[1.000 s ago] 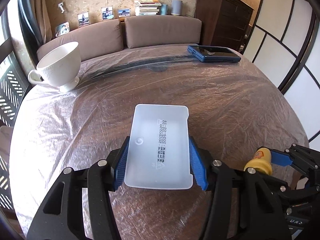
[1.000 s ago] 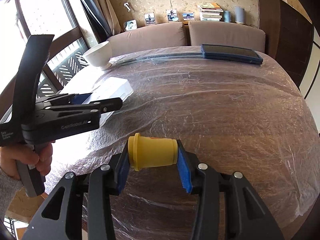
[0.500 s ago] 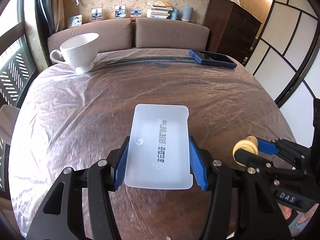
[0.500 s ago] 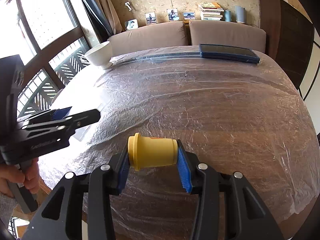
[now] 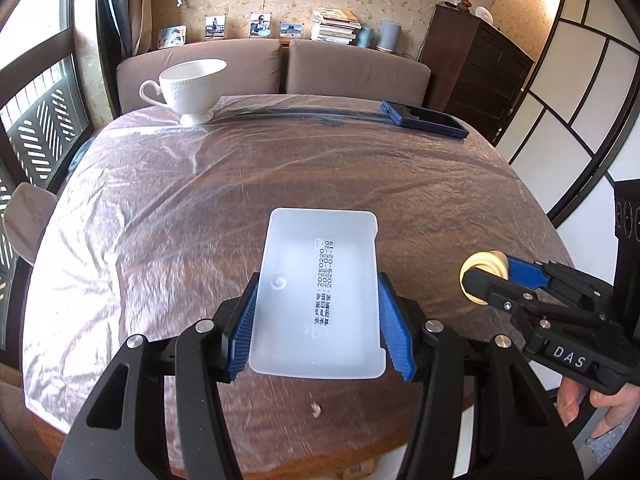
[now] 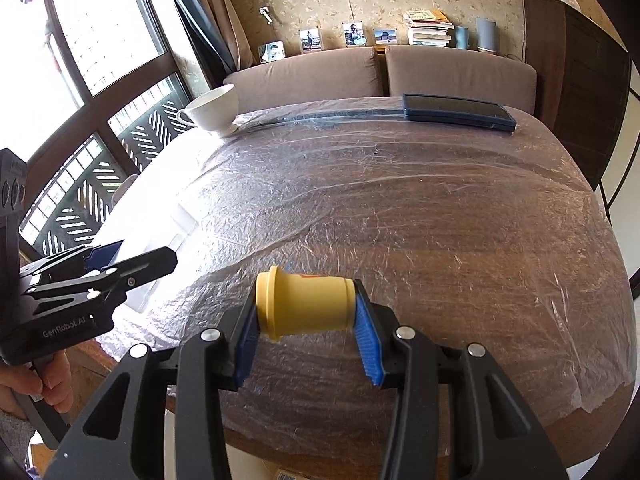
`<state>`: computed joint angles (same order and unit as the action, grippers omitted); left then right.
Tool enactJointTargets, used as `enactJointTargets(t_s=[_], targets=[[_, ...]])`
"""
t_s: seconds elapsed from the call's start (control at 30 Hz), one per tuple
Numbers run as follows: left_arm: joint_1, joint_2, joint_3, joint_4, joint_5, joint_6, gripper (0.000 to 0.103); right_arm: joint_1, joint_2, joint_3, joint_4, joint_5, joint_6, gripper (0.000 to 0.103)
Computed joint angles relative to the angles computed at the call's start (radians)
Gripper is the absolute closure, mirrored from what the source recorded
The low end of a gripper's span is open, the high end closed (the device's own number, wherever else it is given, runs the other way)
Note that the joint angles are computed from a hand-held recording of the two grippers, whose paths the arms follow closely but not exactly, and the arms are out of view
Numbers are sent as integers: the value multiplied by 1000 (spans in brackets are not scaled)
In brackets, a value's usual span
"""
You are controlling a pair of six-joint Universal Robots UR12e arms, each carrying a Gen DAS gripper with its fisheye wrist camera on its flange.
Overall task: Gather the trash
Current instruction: 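Carry the yellow cup in the right tool and white plastic box in the left tool over the bin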
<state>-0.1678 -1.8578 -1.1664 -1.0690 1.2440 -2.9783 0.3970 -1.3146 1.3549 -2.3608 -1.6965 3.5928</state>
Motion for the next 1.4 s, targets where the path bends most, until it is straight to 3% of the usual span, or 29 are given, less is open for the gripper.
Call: enactJointTargets(t_s=[0.77, 1.4], targets=[[9, 128, -147, 0, -11, 8, 47, 32, -85, 84, 10, 43, -39, 61], [1, 210, -237, -76, -10, 62, 47, 59, -141, 152, 42, 71, -46, 61]])
